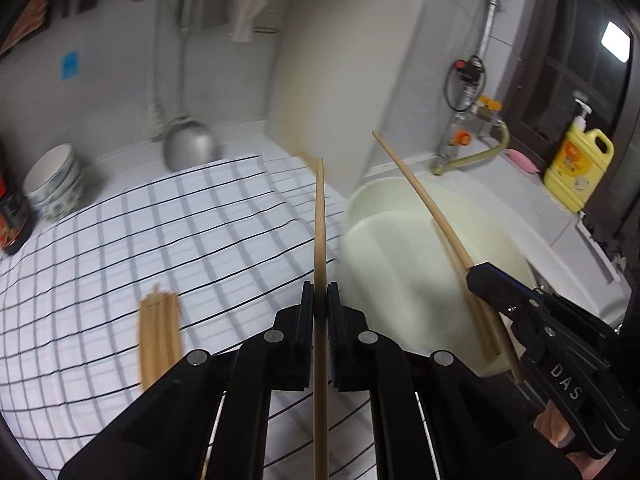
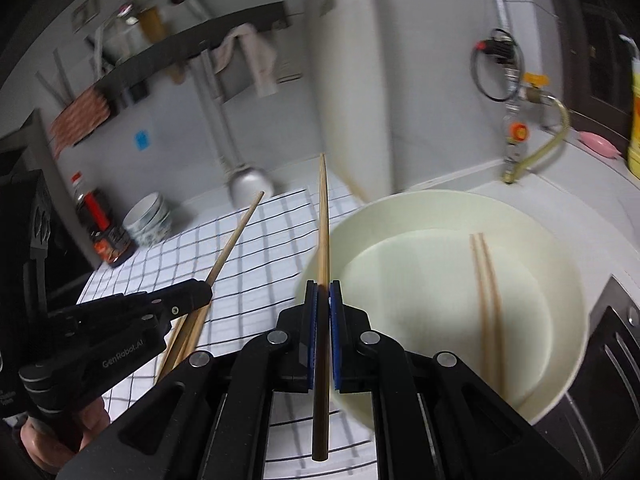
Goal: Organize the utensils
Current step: 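Carry the left gripper's chopstick into the basin while the right gripper carries its chopstick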
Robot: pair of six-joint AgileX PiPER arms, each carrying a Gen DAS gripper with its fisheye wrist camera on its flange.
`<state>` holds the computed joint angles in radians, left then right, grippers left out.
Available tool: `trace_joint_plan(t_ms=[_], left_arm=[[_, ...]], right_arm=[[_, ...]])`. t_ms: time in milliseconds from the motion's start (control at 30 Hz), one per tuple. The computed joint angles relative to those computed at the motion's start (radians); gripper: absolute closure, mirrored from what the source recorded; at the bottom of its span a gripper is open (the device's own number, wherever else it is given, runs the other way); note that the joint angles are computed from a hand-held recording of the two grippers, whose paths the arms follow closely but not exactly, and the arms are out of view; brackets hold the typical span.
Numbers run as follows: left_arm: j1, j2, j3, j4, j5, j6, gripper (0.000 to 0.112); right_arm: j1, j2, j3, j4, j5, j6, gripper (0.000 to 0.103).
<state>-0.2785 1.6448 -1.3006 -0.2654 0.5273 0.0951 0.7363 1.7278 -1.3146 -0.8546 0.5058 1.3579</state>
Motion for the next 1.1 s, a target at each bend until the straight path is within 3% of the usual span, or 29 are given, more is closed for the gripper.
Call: trace_joint_plan(t_ms=[200, 467, 1100], left_arm=[[-0.116, 0.156, -0.225, 0.077, 0.071, -0.102, 0.105], [-0.195, 0.359, -0.474, 0.156, 0.182, -0.195, 0.105], [-0.196, 0.457, -0.543, 0.198, 0.238, -0.231, 0.105]], right_arm=[[-0.109, -0.059, 0.083, 0.053, -0.030, -0.009, 0.097], [-0.181, -0.033, 0.105, 0.149, -0.048, -0.077, 0.097], [-0.231, 0.024, 0.087, 0.276, -0.044, -0.177, 0.097]])
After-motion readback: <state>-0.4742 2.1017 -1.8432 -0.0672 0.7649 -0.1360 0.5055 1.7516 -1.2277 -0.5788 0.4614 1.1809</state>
